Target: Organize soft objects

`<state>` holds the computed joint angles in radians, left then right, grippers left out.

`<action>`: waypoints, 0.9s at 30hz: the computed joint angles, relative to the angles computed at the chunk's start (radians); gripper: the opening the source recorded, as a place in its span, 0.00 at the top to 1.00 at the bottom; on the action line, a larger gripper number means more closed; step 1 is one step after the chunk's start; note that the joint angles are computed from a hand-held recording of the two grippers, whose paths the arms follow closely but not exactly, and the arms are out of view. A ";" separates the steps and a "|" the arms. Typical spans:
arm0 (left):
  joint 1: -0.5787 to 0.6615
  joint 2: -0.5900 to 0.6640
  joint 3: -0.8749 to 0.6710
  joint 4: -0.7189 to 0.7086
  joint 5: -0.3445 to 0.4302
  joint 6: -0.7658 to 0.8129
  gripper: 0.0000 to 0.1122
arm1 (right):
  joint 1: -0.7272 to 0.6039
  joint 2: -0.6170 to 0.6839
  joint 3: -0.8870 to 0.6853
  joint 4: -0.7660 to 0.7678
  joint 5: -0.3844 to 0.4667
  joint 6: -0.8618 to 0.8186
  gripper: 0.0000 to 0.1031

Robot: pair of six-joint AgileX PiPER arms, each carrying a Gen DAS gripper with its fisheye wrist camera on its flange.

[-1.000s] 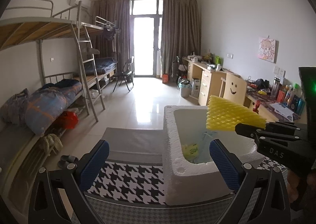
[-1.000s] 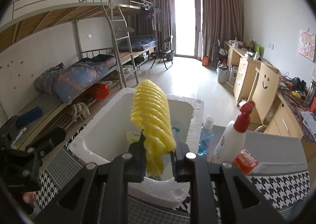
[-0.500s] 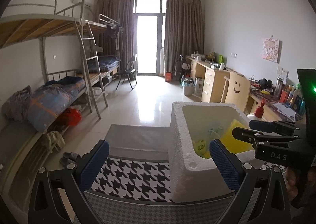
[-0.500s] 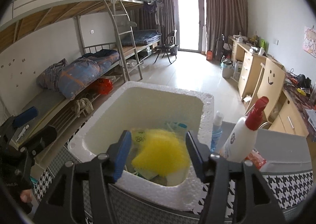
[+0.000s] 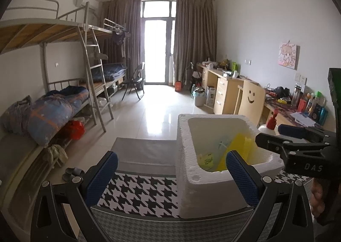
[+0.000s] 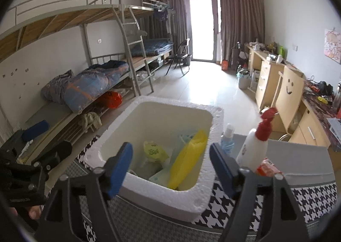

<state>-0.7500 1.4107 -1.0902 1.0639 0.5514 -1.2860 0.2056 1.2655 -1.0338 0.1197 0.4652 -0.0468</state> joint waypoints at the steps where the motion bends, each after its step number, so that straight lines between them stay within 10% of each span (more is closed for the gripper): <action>1: -0.006 -0.001 0.000 0.006 0.007 -0.006 0.09 | -0.001 -0.010 0.004 -0.011 -0.003 0.012 0.19; 27: -0.168 -0.072 0.032 0.090 0.116 -0.084 0.09 | -0.009 -0.208 0.118 -0.035 0.005 0.038 0.16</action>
